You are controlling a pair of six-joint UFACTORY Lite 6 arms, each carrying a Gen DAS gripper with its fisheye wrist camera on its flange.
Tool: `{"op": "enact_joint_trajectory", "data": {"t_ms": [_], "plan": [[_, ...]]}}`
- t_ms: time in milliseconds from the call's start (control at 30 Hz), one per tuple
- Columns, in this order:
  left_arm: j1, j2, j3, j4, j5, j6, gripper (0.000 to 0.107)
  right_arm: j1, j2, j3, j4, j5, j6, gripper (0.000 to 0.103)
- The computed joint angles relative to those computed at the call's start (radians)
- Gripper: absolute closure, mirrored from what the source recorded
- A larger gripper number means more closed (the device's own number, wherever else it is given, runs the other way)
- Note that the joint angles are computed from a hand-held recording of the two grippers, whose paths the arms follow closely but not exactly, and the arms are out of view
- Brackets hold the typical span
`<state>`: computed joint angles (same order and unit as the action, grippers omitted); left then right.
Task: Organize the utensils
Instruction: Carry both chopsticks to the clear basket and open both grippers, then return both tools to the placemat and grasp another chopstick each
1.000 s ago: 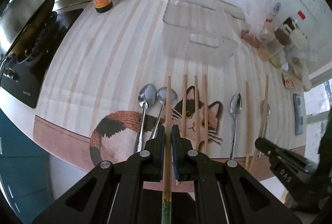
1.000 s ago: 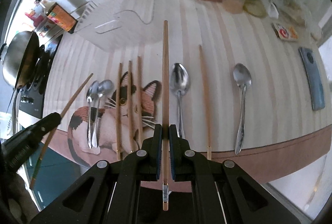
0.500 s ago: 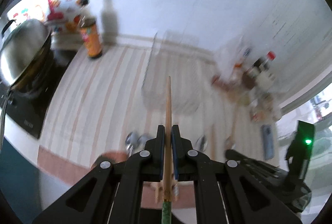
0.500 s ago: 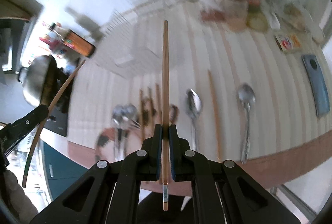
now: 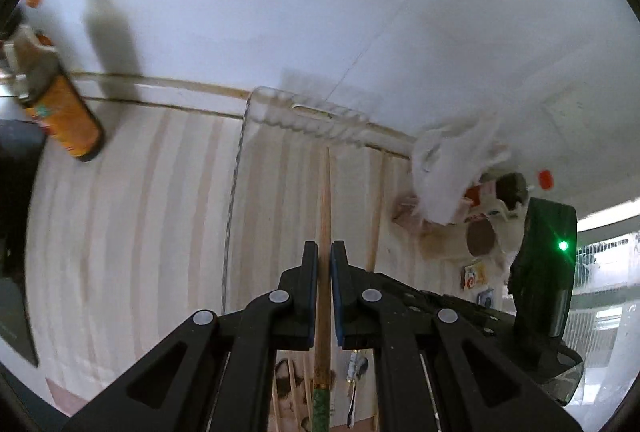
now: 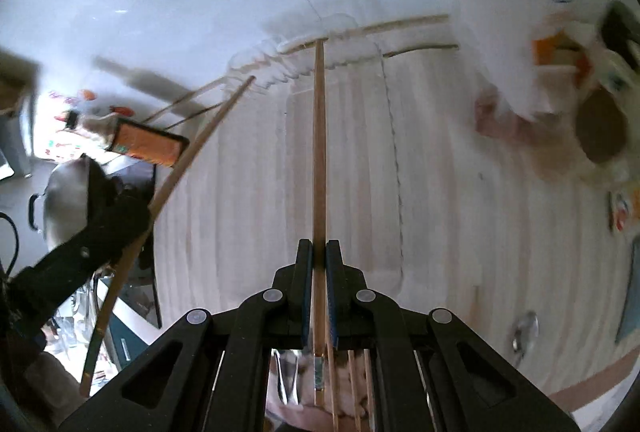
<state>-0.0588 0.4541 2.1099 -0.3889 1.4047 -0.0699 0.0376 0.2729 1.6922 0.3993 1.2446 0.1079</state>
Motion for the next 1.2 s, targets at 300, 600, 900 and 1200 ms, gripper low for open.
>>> {"op": "enact_joint_trajectory", "data": {"t_ms": [300,600,900,1200], "plan": [[-0.012,0.179,0.208,0.073,0.059,0.008,0.097,0.006,0.418,0.439,-0.059,0.102,0.074,0.057],[-0.088,-0.331,-0.401,0.445,-0.245,-0.085,0.026,-0.023,0.081,0.057,-0.150,-0.052,0.033,0.045],[-0.226,-0.780,-0.888,0.680,-0.246,-0.339,0.004,-0.141,-0.399,-0.464,-0.123,-0.171,-0.126,0.042],[-0.553,-0.978,-1.311,0.578,-0.188,-0.566,0.008,-0.347,-0.710,-0.879,-0.086,-0.113,-0.349,0.070]]}}
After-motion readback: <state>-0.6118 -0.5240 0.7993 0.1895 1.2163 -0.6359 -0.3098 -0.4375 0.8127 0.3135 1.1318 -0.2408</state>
